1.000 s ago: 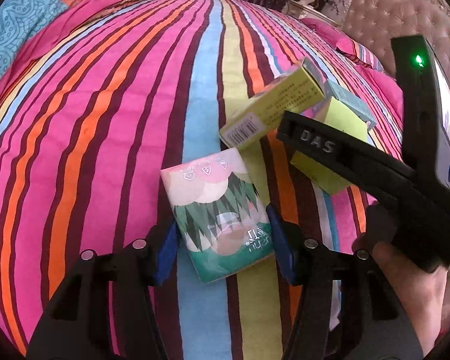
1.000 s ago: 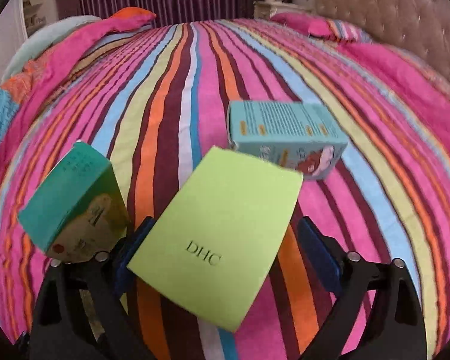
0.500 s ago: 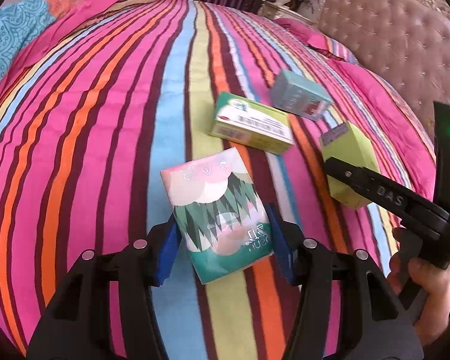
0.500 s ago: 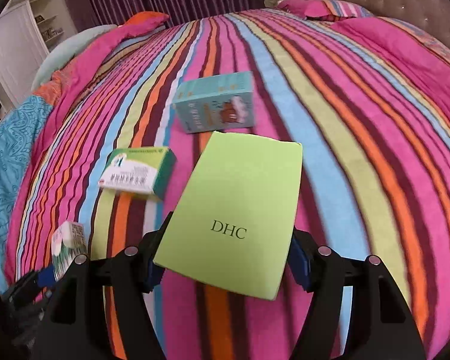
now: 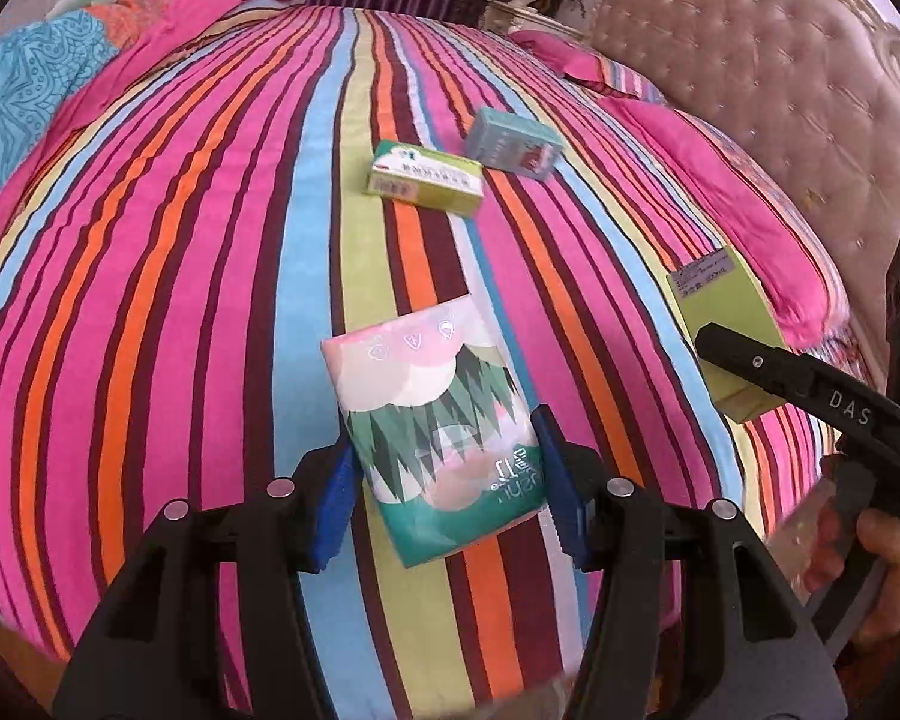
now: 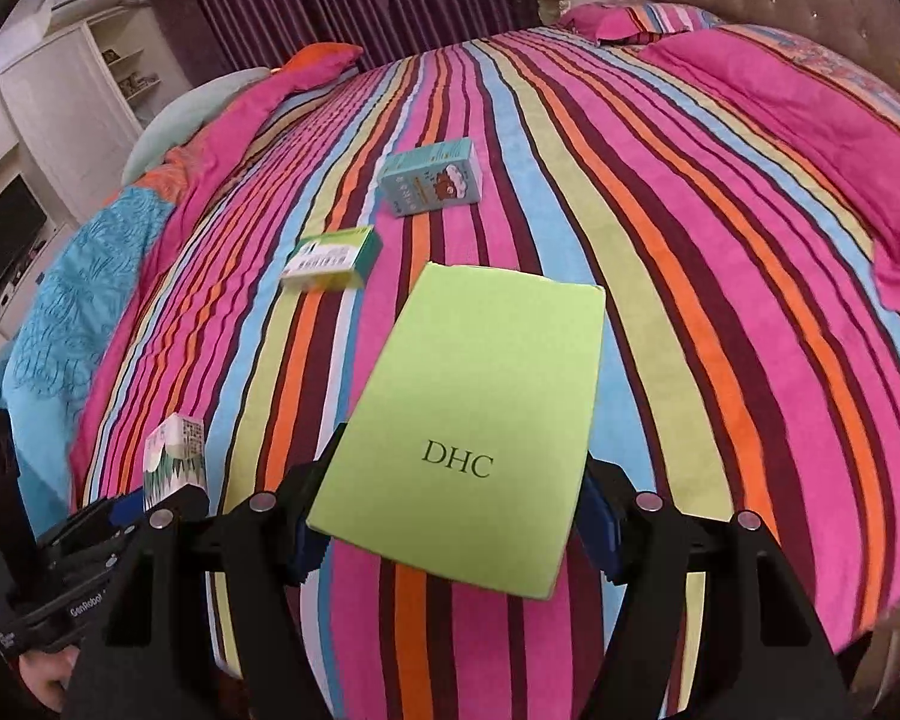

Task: Collect trash
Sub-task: 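Carry both items over the wastebasket and open both tools to drop them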

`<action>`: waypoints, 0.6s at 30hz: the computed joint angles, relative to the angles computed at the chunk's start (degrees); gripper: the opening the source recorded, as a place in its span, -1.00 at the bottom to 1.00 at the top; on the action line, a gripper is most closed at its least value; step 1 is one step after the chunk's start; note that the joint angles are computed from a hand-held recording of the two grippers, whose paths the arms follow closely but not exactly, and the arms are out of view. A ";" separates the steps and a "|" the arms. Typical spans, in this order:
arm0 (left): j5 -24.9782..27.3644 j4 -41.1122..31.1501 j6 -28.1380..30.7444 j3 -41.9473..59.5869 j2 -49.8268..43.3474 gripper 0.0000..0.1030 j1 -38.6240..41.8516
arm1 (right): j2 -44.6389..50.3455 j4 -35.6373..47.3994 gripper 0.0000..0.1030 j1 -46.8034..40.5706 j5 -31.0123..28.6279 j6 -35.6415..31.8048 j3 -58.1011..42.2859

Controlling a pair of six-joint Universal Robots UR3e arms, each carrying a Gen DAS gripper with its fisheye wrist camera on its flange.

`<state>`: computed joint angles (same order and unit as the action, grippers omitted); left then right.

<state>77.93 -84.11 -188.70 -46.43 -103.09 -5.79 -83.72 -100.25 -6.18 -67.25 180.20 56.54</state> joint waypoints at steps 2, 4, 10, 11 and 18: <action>-0.31 0.26 0.27 -4.31 4.02 0.05 -0.27 | -3.82 1.10 0.23 -1.05 1.20 -1.34 3.42; -1.30 0.49 0.48 -9.25 8.65 0.05 -0.18 | -7.80 2.47 0.23 -2.22 2.54 -2.52 6.87; -2.92 -0.11 2.05 -19.12 18.99 0.05 -1.09 | -20.19 7.43 0.23 -5.58 5.61 -5.99 16.29; -3.27 -0.74 2.49 -19.80 20.00 0.05 -1.30 | -22.04 8.67 0.23 -6.20 6.18 -6.63 17.32; -3.70 -5.76 5.36 -24.73 28.09 0.05 -4.55 | -34.05 21.64 0.23 -11.55 10.05 -14.26 21.72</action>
